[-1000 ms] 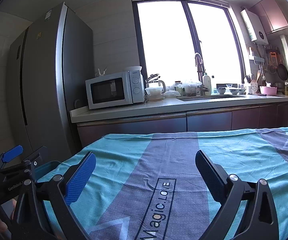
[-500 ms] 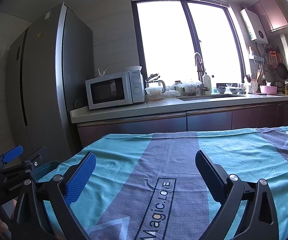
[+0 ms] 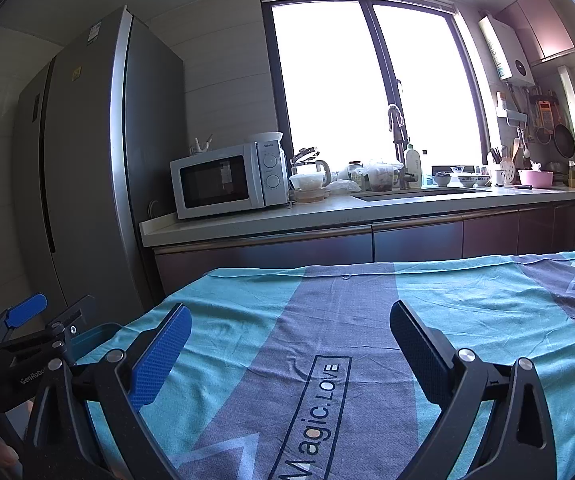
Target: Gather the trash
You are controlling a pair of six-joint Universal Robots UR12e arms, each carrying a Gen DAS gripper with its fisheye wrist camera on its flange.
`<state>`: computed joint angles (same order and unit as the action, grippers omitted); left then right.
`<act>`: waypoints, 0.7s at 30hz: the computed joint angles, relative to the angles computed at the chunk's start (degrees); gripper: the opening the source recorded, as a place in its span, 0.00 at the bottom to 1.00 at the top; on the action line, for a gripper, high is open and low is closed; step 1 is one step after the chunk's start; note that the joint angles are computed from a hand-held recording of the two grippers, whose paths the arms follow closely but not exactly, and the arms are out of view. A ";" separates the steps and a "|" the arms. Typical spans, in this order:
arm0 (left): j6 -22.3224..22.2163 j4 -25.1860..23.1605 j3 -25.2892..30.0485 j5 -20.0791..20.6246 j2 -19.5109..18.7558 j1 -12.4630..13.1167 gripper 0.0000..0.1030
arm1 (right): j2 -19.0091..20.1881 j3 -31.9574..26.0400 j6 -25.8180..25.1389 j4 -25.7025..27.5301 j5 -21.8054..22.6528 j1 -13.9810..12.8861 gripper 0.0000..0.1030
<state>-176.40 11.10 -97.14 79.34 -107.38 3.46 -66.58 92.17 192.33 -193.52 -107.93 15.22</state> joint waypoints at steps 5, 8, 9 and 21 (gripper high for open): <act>0.33 0.24 -0.18 -0.09 -0.01 -0.11 0.95 | 0.00 0.02 0.10 0.06 0.17 -0.08 0.93; 0.41 0.17 -0.07 -0.11 -0.10 -0.10 0.95 | 0.03 -0.04 0.13 0.08 0.22 -0.08 0.93; 0.37 0.19 -0.03 -0.11 -0.14 -0.08 0.95 | 0.03 -0.05 0.11 0.13 0.18 -0.08 0.93; 0.27 0.32 -0.02 -0.05 -0.14 -0.09 0.95 | -0.01 0.03 0.31 -0.04 -0.08 0.05 0.93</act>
